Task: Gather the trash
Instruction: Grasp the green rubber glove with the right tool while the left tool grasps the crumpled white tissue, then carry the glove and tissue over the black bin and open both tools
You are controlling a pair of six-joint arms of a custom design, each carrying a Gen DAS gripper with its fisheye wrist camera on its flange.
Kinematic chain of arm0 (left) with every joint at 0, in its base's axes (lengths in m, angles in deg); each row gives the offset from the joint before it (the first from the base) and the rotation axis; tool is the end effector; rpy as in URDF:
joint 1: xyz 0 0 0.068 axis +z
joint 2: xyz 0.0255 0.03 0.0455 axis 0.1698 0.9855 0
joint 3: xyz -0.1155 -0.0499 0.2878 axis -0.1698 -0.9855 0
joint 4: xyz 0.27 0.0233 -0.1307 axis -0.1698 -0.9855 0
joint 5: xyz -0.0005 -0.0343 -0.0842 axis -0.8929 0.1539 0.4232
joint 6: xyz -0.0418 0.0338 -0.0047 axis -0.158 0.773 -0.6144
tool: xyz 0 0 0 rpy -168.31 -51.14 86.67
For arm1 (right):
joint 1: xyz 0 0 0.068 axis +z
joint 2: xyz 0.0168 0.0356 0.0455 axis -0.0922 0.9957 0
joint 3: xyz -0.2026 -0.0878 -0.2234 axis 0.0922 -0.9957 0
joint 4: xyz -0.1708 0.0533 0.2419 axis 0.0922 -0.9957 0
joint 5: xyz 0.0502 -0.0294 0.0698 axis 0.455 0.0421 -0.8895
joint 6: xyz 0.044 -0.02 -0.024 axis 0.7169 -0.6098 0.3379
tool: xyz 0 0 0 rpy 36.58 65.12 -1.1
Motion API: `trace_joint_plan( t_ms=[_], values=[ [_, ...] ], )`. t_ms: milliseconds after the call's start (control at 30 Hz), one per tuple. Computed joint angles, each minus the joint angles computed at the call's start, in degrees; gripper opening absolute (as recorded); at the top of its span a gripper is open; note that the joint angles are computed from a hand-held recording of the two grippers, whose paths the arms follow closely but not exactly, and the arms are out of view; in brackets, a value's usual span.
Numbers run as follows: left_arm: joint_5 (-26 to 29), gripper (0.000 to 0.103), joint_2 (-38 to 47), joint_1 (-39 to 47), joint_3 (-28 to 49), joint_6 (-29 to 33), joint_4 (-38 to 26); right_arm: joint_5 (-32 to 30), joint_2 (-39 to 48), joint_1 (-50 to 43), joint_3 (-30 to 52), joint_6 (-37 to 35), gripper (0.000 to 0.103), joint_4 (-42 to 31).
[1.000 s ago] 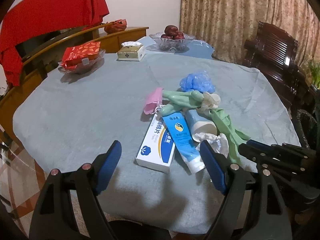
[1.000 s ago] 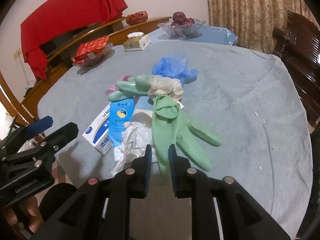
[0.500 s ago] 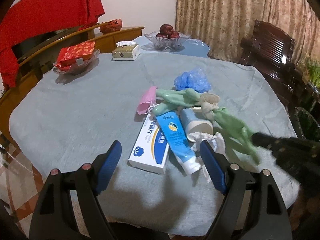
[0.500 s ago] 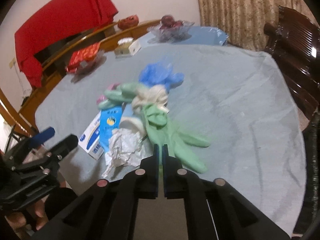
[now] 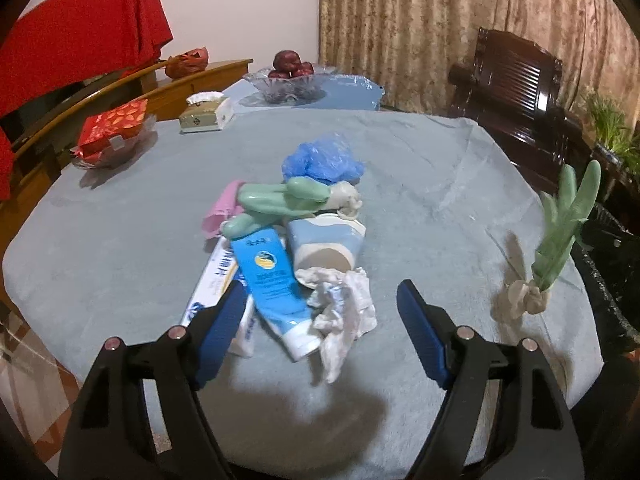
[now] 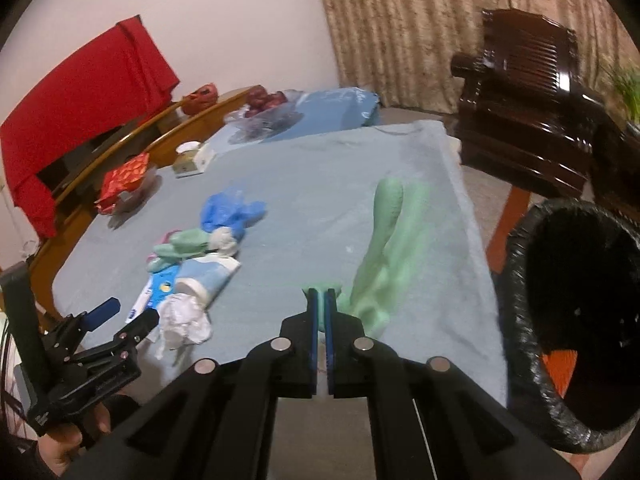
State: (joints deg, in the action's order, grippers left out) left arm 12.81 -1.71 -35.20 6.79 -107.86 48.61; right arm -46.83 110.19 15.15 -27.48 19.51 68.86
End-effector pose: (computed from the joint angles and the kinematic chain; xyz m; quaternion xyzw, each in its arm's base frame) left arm 0.1838 -0.1550 0.2199 -0.0502 0.9201 0.0285 0.3873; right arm 0.2328 0.0899 0.2472 -0.0524 0.9101 0.1617 0.3779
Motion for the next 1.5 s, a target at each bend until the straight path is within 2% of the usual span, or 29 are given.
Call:
trace_joint_plan(
  t_ms=[100,167,200,233,267,333,533,667,867,1000,1167,1267,1467,1500],
  values=[
    [1.62,0.07,3.57,1.4,0.38,1.19,2.44,-0.69,1.14,-0.81,-0.83,-0.11,0.003,1.22],
    [2.71,0.061,5.57,2.14,0.52,1.67,3.65,-0.99,1.53,-1.28,-1.26,-0.02,0.003,1.93],
    [4.0,0.048,6.34,2.84,0.41,2.21,4.46,-1.26,1.55,-1.75,-1.39,-0.17,0.003,2.0],
    [5.85,0.025,7.03,3.69,0.39,3.02,5.31,-1.7,1.69,-2.38,-1.36,-0.22,0.003,2.06],
    [7.18,0.017,7.44,4.34,0.33,3.73,5.97,-2.05,1.39,-2.94,-1.48,-0.43,0.003,1.88],
    [6.29,0.008,7.9,4.01,0.65,4.32,6.0,-2.62,0.89,-4.2,-1.44,-1.19,0.003,1.32],
    [2.96,0.006,4.06,1.1,2.68,3.84,2.43,-3.95,-3.36,-7.73,-1.47,-2.69,0.003,-1.39],
    [-0.68,0.006,2.17,-3.86,7.32,2.3,-2.06,-5.31,-7.81,-11.31,-0.8,-4.79,0.003,-4.68],
    [-6.54,0.006,6.37,-12.86,18.48,0.1,-7.62,-10.9,-14.38,-22.88,1.25,-10.22,0.003,-10.29],
    [-8.06,0.006,13.55,-17.93,28.34,0.28,-8.18,-17.36,-15.97,-34.69,2.86,-15.93,0.003,-13.26],
    [-6.55,0.006,23.22,-21.94,38.52,4.41,-4.2,-24.88,-13.54,-49.44,4.79,-23.21,0.003,-14.49],
    [-3.57,0.006,29.34,-23.01,44.78,7.62,-1.39,-28.4,-9.62,-56.66,5.68,-26.2,0.003,-13.76],
    [2.23,0.007,40.68,-22.86,56.07,12.14,0.75,-29.5,-1.75,-63.29,6.46,-28.84,0.003,-9.61],
    [3.75,0.012,43.08,-22.77,58.53,13.19,0.74,-29.64,-0.63,-64.13,6.66,-29.04,0.004,-9.23]
  ],
)
